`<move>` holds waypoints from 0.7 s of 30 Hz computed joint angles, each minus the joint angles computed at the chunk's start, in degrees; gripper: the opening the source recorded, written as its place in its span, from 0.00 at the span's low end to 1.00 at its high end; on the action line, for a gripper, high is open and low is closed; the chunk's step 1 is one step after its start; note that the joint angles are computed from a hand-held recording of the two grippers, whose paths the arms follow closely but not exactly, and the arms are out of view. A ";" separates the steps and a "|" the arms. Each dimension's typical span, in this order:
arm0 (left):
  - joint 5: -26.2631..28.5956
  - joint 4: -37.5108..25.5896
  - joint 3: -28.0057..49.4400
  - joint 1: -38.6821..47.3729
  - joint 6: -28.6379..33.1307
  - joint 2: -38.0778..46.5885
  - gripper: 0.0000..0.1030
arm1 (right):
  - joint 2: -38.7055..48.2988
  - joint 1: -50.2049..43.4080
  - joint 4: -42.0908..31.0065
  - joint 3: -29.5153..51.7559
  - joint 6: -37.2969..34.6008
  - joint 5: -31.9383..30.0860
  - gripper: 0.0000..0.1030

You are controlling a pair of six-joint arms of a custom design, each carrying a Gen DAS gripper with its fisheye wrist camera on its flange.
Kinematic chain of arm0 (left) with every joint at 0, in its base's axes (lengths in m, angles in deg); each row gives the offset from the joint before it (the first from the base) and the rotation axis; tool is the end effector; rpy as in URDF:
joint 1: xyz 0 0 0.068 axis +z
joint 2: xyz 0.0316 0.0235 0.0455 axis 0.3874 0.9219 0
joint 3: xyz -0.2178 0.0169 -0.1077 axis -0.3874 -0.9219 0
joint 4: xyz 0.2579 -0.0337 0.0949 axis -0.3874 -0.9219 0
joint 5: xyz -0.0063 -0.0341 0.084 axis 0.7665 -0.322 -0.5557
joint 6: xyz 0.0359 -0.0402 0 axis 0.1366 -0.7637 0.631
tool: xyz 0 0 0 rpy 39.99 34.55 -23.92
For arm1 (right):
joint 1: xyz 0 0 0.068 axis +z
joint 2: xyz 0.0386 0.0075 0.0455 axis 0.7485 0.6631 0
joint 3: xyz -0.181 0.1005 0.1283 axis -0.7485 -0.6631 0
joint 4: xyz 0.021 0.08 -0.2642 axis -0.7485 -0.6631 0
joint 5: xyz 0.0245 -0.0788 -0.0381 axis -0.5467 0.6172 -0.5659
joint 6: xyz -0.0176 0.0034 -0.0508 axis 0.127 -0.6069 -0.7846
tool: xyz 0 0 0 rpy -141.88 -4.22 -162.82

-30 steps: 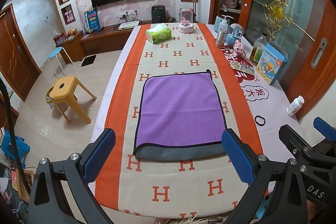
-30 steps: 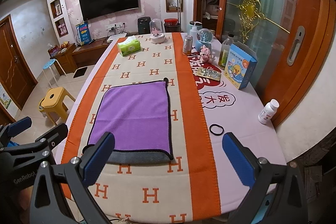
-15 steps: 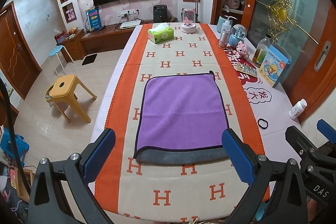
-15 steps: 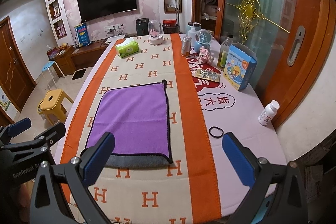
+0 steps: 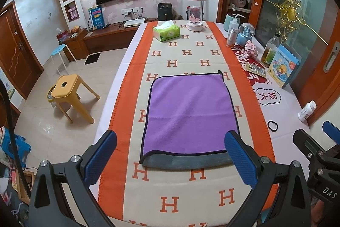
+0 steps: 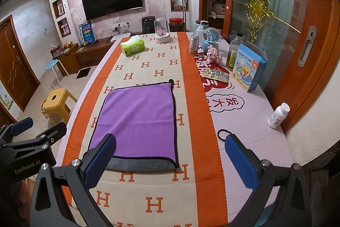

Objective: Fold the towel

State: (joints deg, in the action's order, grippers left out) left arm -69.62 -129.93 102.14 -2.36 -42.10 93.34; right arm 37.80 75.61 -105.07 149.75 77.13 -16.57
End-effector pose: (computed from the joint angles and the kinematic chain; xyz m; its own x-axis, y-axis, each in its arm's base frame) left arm 0.1908 -0.0704 0.3638 -0.7236 -0.3232 -0.6099 -0.4273 0.9037 0.0281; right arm 0.2486 0.1264 0.3084 -0.7003 -0.2722 -0.6600 -0.3895 0.9204 0.0337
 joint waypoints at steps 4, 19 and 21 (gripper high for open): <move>2.68 1.65 -2.22 2.96 1.98 -0.56 0.98 | 0.17 0.75 2.02 -2.03 -0.95 0.61 0.99; 13.93 13.12 -19.26 18.49 14.38 -3.89 0.98 | 10.72 -2.00 7.40 -6.16 -7.96 -6.07 0.86; 17.17 15.19 -22.39 21.13 16.76 -4.58 0.98 | 14.02 -3.04 8.55 -6.11 -9.34 -7.19 0.81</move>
